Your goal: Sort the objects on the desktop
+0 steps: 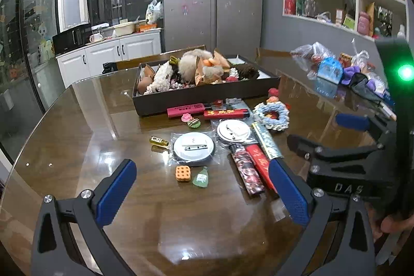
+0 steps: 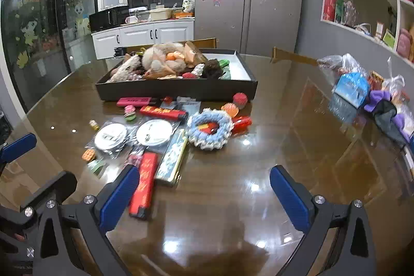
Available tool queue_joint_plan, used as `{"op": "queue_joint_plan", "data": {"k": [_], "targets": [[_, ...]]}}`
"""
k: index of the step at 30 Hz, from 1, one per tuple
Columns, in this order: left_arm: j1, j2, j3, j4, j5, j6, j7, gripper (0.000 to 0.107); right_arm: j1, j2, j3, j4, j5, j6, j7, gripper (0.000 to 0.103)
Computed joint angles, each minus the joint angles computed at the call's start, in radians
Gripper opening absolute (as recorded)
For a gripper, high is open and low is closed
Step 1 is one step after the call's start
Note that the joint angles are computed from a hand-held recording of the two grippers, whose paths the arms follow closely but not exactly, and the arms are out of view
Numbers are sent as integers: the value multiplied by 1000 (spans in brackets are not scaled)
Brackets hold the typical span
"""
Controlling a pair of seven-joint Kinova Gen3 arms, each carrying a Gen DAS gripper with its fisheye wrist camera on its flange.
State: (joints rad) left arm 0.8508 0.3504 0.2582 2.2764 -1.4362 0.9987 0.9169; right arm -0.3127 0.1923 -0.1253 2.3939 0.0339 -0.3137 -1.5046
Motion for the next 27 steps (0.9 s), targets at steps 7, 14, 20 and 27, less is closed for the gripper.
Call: {"op": "queue_joint_plan", "data": {"k": [7, 14, 20, 27], "targets": [[-123, -6, -38, -26, -50, -145, -100, 103, -125, 42, 108, -95, -137, 76, 139, 103], [-245, -2, -69, -26, -121, -311, -82, 103, -142, 108, 146, -201, -178, 162, 188, 103], [-323, 3, -97, -43, -116, -442, -135, 103, -121, 151, 135, -260, -140, 220, 148, 103], [-357, 24, -147, -83, 4, -542, -295, 103, -209, 192, 228, -306, -124, 270, 124, 103]]}}
